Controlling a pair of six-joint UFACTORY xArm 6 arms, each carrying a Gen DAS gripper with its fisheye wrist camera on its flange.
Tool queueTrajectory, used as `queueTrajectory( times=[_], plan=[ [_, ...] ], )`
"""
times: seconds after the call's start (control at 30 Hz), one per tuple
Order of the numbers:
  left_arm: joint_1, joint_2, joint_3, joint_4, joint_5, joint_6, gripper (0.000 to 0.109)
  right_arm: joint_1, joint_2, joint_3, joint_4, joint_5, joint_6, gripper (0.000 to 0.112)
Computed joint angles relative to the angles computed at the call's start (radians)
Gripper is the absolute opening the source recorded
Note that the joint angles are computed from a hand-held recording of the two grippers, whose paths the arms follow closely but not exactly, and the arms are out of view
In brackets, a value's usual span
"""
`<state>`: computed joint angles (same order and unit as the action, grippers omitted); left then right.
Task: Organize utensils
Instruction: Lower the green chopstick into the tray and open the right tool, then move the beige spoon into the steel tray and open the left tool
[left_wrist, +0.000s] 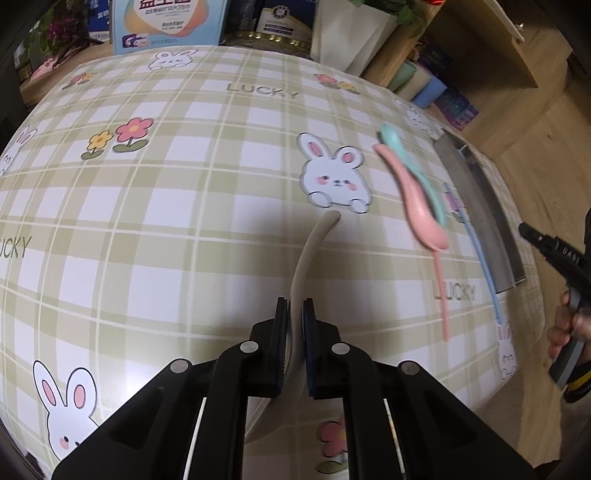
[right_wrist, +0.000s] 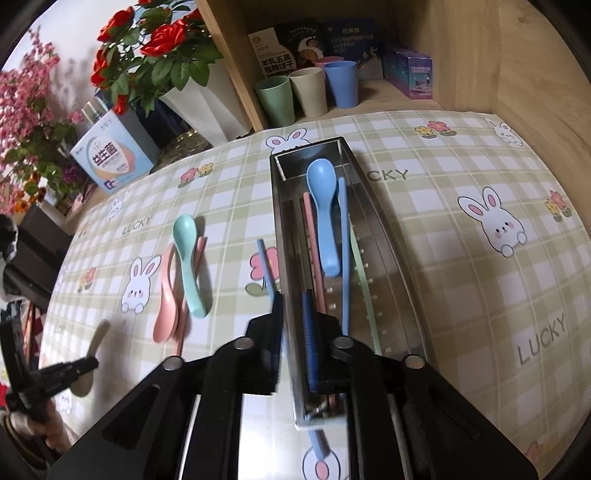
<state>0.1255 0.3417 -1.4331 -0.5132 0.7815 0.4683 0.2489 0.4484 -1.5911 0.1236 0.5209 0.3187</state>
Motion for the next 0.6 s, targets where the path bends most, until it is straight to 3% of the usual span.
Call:
queueTrajectory(
  times=[0.03,0.07,0.37,0.5,0.6],
  plan=[
    [-0.004,-0.003,-0.005,-0.001,0.009,-0.005,0.008,0.002,-0.014,0.022,-0.017,-0.011,0.012,0.037],
    [-0.01,-0.006,-0.013,0.0,0.023,-0.014,0.008,0.003,-0.026,0.04,-0.034,-0.025,0.023,0.045],
    [-0.111,0.051,-0.172,0.038,0.111,-0.112,0.008,-0.028,-0.096,0.143,-0.025,-0.067,-0.002,0.054],
    [-0.183,0.149,-0.337,0.046,0.168,-0.173,0.008,-0.061,-0.116,0.175,0.043,-0.094,-0.053,0.058],
    [-0.244,0.273,-0.54,0.082,0.233,-0.256,0.008,-0.084,-0.13,0.199,0.08,-0.115,-0.08,0.058]
  ],
)
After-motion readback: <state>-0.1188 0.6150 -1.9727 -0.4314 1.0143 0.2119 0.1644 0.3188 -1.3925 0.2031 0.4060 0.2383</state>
